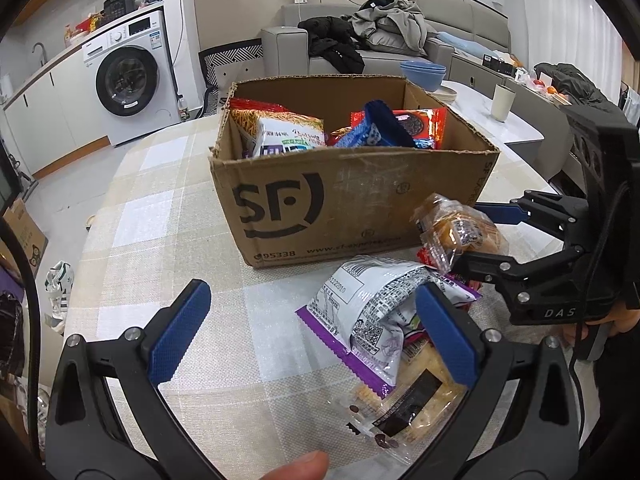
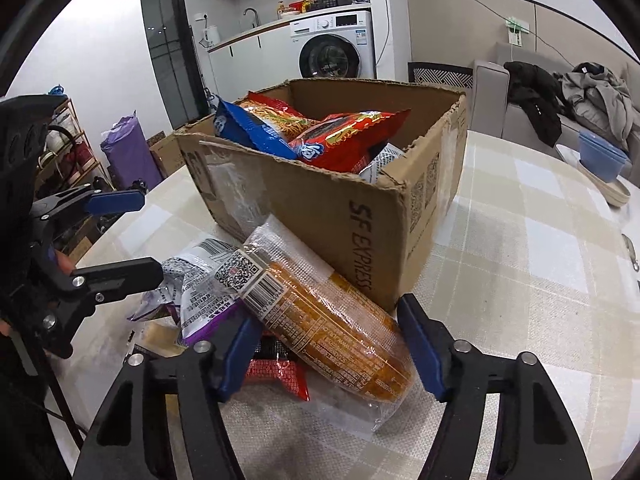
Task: Organize snacks
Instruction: 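Close the right tool on the long bread bag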
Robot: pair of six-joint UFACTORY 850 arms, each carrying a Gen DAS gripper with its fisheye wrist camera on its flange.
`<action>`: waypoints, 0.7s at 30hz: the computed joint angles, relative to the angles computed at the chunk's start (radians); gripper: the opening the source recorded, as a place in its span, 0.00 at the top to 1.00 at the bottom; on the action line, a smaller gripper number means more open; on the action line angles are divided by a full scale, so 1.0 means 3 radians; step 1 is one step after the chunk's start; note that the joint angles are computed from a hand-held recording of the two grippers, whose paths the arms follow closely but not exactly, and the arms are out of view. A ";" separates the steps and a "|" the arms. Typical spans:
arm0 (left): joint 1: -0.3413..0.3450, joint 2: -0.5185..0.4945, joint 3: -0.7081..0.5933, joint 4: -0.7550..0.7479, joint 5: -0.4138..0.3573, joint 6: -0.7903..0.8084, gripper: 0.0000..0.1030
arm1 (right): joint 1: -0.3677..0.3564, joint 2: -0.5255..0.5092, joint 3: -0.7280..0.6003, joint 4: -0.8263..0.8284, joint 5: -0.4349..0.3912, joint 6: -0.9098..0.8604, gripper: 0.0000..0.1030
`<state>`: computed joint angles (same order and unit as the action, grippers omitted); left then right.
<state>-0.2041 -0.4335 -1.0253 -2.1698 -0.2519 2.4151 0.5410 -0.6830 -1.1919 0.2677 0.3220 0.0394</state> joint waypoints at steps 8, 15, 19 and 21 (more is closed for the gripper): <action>0.0007 -0.0014 -0.0003 -0.0005 -0.0024 0.0009 0.01 | -0.0037 0.0193 0.0297 -0.0615 0.0285 0.0576 0.53; 0.0012 -0.0025 -0.0010 0.0292 -0.0045 -0.0217 0.01 | -0.0070 0.0361 0.0521 -0.1090 0.0595 0.0983 0.62; -0.0014 -0.0058 -0.0029 0.0520 -0.0022 -0.0350 0.01 | -0.0119 0.0430 0.0646 -0.1244 0.0842 0.1182 0.64; -0.0034 -0.0083 -0.0039 0.0524 0.0008 -0.0310 0.01 | -0.0143 0.0446 0.0682 -0.1338 0.0900 0.1262 0.64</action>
